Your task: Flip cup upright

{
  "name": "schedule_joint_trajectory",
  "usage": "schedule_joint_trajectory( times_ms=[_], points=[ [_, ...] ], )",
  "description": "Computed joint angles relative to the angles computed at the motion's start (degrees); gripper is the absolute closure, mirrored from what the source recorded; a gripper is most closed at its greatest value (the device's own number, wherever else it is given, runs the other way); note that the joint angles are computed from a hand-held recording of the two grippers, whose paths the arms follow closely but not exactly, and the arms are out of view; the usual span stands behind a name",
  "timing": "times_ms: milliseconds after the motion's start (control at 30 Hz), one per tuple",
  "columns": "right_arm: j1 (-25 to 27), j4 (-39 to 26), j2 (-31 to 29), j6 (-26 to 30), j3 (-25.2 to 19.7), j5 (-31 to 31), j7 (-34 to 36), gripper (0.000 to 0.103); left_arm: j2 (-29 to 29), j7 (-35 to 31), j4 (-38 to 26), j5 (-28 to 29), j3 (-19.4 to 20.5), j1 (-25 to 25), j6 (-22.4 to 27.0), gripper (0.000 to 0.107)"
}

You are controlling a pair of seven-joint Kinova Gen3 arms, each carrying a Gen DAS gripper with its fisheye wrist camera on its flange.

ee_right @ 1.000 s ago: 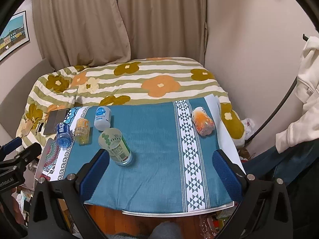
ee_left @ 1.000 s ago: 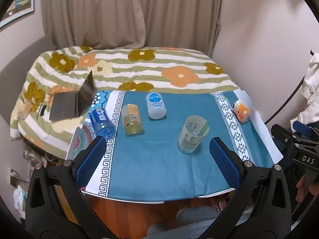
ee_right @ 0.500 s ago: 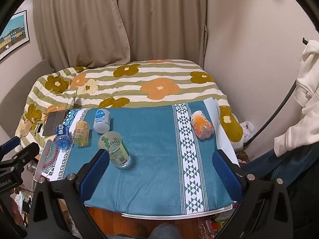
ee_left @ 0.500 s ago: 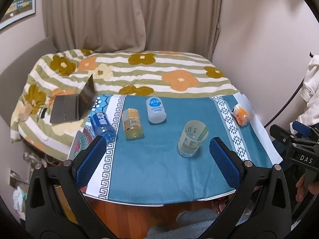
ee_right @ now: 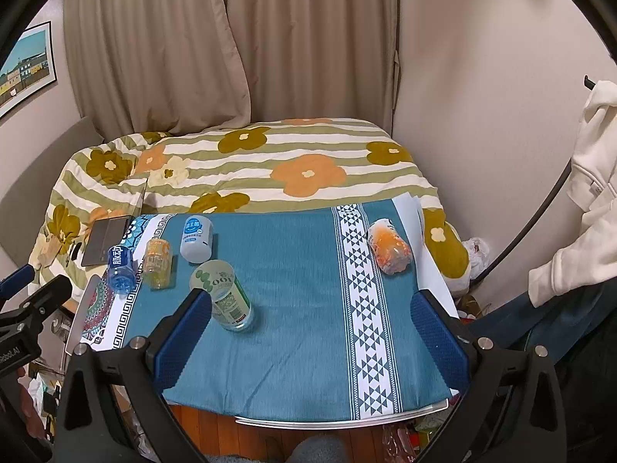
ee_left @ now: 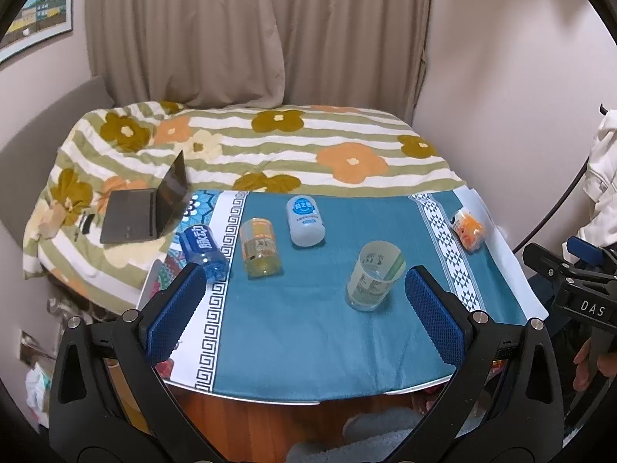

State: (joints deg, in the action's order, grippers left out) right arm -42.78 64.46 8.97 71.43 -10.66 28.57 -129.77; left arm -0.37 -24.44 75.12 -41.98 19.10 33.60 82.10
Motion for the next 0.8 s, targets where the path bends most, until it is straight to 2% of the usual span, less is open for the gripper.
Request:
schedule_joint_trajectory(
  times_ms=[400,800],
  points=[
    [0.13,-0.11,0.01,-0.09,0.02,-0.16,0.09,0.0,0.24,-0.68,-0.77,-0.43,-0.01,0.19,1.24,0.004],
    [-0.03,0.19,-0.09,-0.15,-0.03,0.11,-0.14,0.0,1.57,-1.03,-1.32,-3.97,-0.14,2.46,3.31,0.004]
  ],
)
